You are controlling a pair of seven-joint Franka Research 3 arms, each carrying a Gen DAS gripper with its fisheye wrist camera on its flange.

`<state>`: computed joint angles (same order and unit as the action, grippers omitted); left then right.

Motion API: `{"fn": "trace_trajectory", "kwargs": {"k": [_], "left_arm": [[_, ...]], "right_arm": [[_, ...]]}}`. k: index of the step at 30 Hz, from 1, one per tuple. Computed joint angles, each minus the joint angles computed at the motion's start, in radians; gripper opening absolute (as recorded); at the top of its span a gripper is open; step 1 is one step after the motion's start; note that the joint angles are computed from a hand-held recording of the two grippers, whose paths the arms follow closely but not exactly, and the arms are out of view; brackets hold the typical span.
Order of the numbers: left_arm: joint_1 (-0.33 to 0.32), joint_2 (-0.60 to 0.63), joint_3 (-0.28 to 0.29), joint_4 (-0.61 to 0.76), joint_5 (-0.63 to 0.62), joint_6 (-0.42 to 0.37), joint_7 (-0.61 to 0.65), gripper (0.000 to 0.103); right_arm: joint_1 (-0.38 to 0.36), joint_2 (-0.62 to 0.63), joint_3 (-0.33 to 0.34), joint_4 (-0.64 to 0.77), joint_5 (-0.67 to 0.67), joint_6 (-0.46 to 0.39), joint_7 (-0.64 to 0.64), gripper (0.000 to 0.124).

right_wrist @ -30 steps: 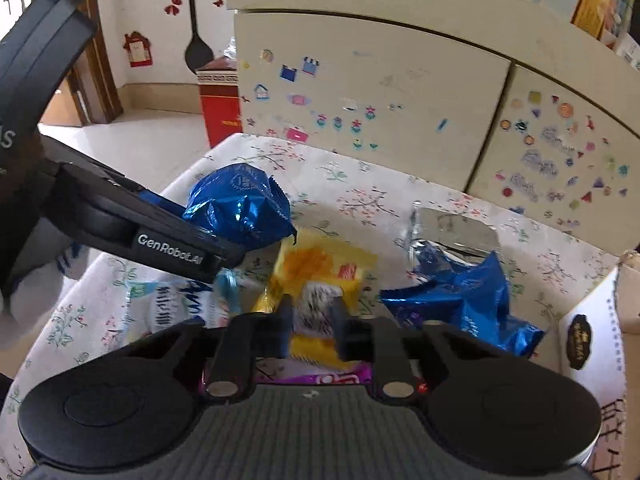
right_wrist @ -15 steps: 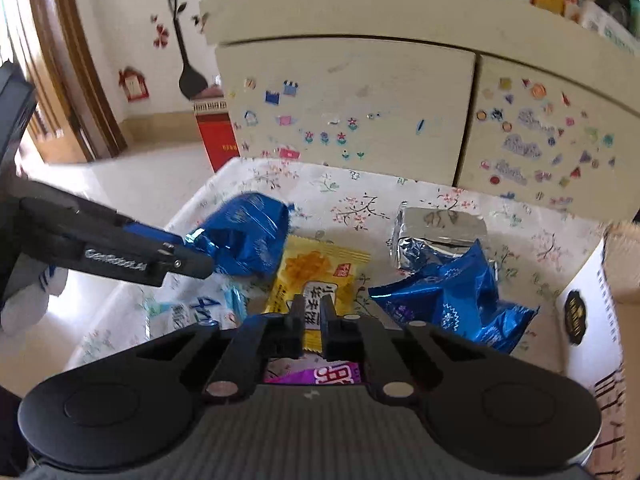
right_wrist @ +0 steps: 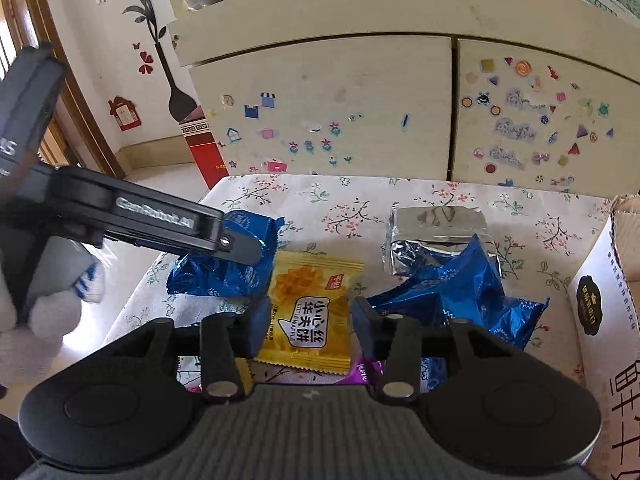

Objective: Organize snacks
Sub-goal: 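Close the left tool on the blue foil packet while the right tool aligns over the yellow packet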

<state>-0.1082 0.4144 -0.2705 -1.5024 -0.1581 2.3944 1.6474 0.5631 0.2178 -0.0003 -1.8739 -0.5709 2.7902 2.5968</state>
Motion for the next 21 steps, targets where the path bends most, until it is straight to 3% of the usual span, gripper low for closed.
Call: {"fn": "trace_trajectory", "kwargs": {"k": [4,12,21], "left_arm": [[-0.016,0.014,0.024,0.005,0.035,-0.015,-0.086,0.081],[0.005,-0.005,0.018,-0.037,0.057,0.035,-0.065,0.078],[0.001,0.009,-0.005,-0.026,0.086,0.077,0.105,0.084]], "right_arm": [[-0.010,0.000,0.011,-0.005,0.039,0.012,-0.037,0.059],[0.005,0.033,0.009,0.033,0.086,-0.009,-0.082,0.071],[0.042,0.071,-0.012,0.093,0.073,-0.079,-0.091,0.082]]}}
